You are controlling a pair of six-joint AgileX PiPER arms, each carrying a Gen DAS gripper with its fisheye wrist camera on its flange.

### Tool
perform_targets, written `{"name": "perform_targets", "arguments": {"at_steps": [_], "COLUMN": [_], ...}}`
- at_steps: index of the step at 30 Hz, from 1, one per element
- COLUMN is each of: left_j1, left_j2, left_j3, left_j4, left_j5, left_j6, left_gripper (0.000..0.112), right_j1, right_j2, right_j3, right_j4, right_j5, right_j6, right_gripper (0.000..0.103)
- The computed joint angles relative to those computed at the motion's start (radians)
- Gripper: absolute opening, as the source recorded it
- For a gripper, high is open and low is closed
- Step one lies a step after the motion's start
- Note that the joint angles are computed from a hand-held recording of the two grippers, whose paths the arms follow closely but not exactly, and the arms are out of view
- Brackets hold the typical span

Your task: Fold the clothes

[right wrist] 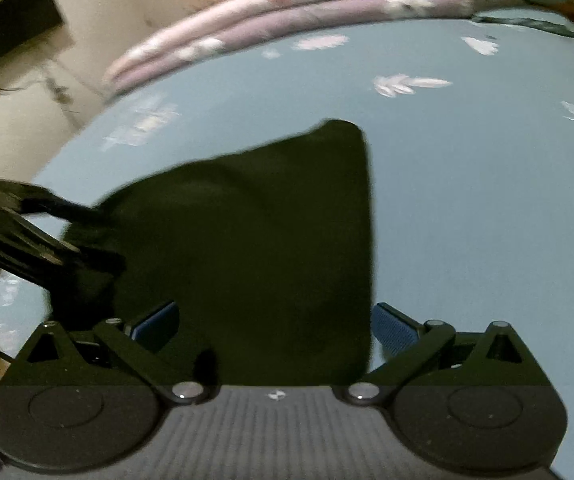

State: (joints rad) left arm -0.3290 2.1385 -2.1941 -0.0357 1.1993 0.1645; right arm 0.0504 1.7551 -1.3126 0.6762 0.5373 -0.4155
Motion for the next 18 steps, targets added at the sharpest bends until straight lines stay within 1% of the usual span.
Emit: {"name": "perform_targets", "arguments": {"at_steps": [2,3,5,6,7,9,10,13,15,16,18], "left_j1": [-0.004,0.001,-0.002,-0.015,-0.034,-0.067,-0.075,-0.093,-0.111,-0.12,-0.131], "left_j2": [-0.037,-0.059,-0.105,-0.129,-0.15,-0.167,-0.176,-0.22,-0.242,-0.244,-0.213], "left_j3": [0.099,0.148,0.23,0.268,0.297,0.303,0.303,0.344,0.381,0.392,0.37], "left_j4": [0.02,0.014,0.031,0.066,0.11,0.177,0.173,0.112,0.069,0.047,0.027], "left_j5": [-0.057,-0.087,-0.132,-0.15,-0.158,-0.139,-0.145,-0.23,-0.3,-0.325,-0.317], "left_j6": [-0.069,-0.098,-0.134,-0.148,-0.172,-0.228,-0.242,-0.237,-0.198,-0.172,-0.153], "left_gripper": [0.09,0.09,0.09,0.09,0.09,0.089,0.089,0.089,0.089,0.09,0.09], "right_j1": [-0.026,-0.027,-0.016,-0.009,-0.005,-0.005,-0.006,-0.032,-0.046,-0.043,-0.035], "right_j2": [0.021,0.038,0.066,0.069,0.06,0.049,0.045,0.033,0.006,-0.011,-0.054], "right_j3": [-0.006,-0.019,-0.03,-0.016,0.013,0.049,0.062,0.093,0.125,0.144,0.197], "right_j4": [0.155,0.18,0.163,0.164,0.191,0.239,0.257,0.339,0.345,0.324,0.278], "right_j5": [0.052,0.072,0.091,0.074,0.049,0.025,0.017,0.019,-0.003,-0.029,-0.082], "right_j6": [-0.176,-0.213,-0.237,-0.263,-0.329,-0.438,-0.482,-0.589,-0.608,-0.603,-0.598], "right_gripper": [0.103,0.103,0.103,0.103,0.103,0.103,0.103,0.103,0.103,0.103,0.103]}}
